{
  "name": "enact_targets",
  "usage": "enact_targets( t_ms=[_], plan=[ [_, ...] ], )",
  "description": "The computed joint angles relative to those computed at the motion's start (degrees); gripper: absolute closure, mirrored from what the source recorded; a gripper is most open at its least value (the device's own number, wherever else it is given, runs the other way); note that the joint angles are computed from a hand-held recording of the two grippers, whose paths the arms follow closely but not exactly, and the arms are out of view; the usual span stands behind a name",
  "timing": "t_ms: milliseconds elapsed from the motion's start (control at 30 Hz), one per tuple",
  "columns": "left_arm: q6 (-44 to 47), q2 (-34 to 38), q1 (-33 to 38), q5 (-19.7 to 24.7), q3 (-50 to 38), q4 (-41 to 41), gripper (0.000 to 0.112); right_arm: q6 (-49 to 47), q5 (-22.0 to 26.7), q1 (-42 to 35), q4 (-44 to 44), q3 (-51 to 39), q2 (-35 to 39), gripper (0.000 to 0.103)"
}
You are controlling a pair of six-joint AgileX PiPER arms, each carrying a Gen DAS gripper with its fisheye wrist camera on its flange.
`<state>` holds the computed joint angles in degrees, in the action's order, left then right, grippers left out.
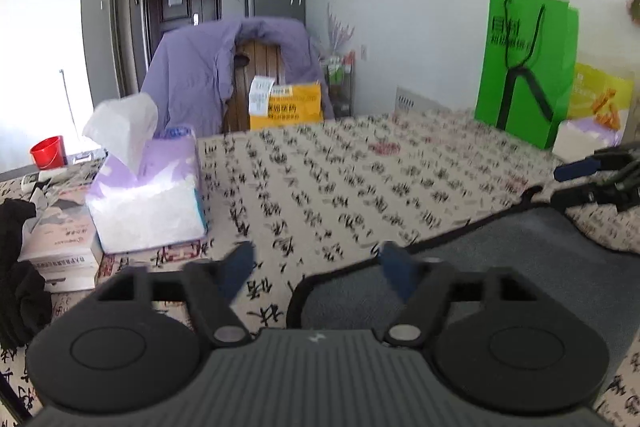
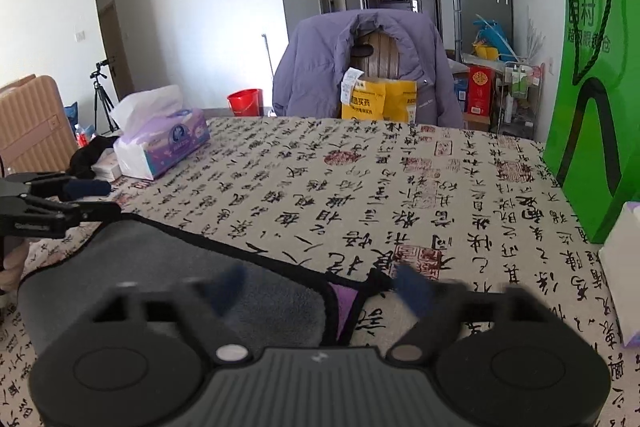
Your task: Fold towel
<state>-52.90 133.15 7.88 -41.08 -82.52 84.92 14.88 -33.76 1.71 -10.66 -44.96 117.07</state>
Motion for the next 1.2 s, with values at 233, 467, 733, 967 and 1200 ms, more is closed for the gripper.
enact_targets(
  t_ms=[233, 467, 733, 967, 1200],
  plan=[
    [3.5, -0.7, 0.3, -1.8, 1.8, -2.7, 0.009, 1.5, -1.2, -0.4, -0.8, 0.5, -0.2, 0.0],
    [3.5, -1.4, 0.7, -3.1, 2.8, -2.9, 0.009, -0.2, -1.3, 0.5, 0.7, 1.2, -0.9, 0.0],
    [3.4, -5.5, 2.4, -5.8, 7.0, -1.8, 0.009, -3.4, -0.4, 2.7, 4.1, 5.0, -7.2, 0.0],
    [0.5, -8.9, 4.2, -6.9, 9.9, 0.7, 0.009, -5.1, 1.0, 5.1, 8.2, 9.2, -12.1, 0.0],
    [3.6, -13.4, 6.7, -8.3, 16.5, 0.8, 0.009, -8.7, 0.5, 8.9, 15.3, 15.1, -17.4, 0.0]
  ],
)
